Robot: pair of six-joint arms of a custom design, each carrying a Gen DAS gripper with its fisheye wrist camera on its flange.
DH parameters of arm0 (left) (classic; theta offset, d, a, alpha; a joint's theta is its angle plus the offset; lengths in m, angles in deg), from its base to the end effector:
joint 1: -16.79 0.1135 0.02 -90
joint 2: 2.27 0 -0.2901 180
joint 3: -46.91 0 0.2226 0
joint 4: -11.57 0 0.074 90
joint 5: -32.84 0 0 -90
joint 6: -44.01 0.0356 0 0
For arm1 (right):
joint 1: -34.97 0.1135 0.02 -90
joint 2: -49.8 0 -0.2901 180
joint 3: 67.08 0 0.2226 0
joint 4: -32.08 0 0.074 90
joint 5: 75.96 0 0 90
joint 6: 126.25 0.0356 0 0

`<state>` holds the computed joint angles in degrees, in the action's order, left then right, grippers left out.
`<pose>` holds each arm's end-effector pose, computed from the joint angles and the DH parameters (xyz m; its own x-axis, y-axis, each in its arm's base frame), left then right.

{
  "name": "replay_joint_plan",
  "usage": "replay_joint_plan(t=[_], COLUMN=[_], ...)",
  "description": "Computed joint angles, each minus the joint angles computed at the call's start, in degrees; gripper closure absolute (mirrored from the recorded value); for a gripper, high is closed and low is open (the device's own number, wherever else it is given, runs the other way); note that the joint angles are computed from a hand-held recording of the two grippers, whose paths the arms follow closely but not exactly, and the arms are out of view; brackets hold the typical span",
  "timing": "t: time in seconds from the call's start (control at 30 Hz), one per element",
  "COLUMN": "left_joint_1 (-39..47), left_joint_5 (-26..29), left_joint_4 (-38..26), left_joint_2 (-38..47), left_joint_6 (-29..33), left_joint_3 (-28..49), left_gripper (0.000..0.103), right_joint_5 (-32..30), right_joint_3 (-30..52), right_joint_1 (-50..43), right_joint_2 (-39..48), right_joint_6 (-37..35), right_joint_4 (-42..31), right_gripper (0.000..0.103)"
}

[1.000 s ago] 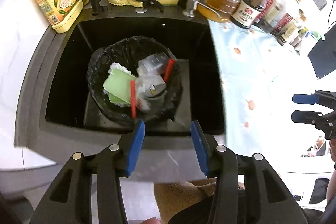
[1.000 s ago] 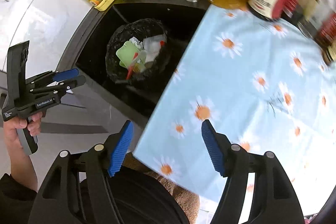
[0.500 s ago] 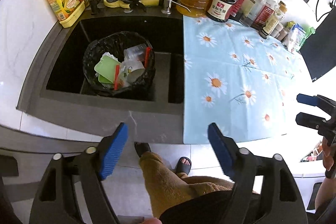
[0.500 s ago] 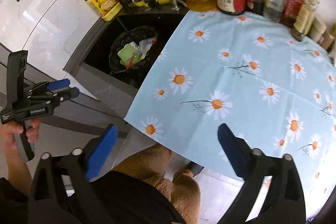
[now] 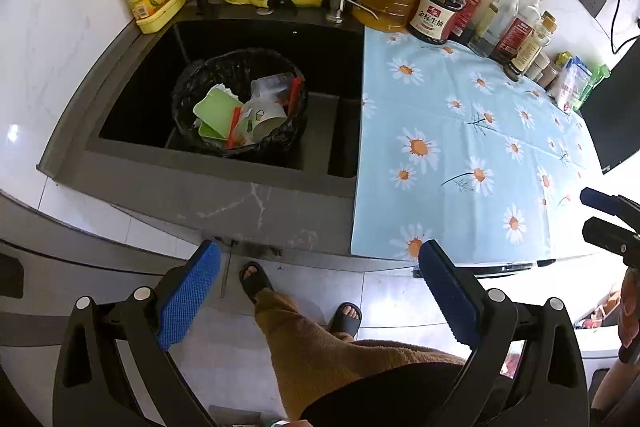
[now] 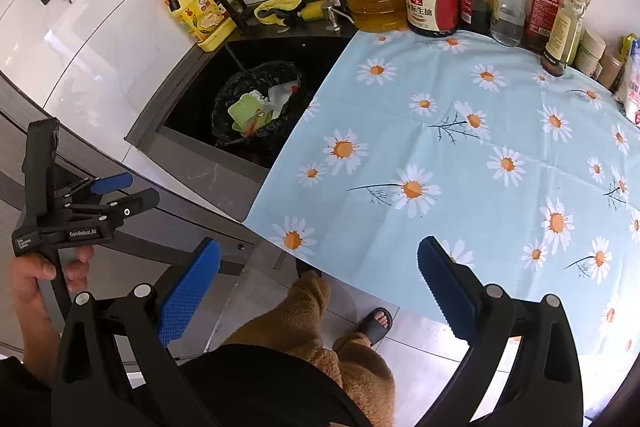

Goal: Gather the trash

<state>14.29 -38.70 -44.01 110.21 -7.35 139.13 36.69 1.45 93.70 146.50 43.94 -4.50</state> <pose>0.3653 -0.0272 0.2000 -0.6825 0.6227 -0.3828 0.6976 0.7111 -0.0871 0.1652 0.2456 0.1999 -0.7732 0.4787 -0.4159 0.3427 0.8673 0.3610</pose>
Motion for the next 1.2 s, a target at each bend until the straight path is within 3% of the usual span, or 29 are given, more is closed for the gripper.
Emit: replay_joint_plan(t=[0.53,1.2], left_joint_1=[2.0,0.8], left_joint_5=[-0.1,-0.6], left_joint_4=[-0.1,-0.1], left_joint_2=[0.2,0.2], left_joint_6=[0.9,1.2], left_joint_3=[0.8,0.8], left_gripper=[0.007,0.007], right_joint_5=[-3.1,-3.7], right_joint_3=[4.2,3.7], right_joint_1=[-1.5,-2.6], right_joint_2=[5.1,4.7], right_joint_6=[-2.3,-1.7], right_joint_4=[0.0,-0.2], right_gripper=[0.005,0.005])
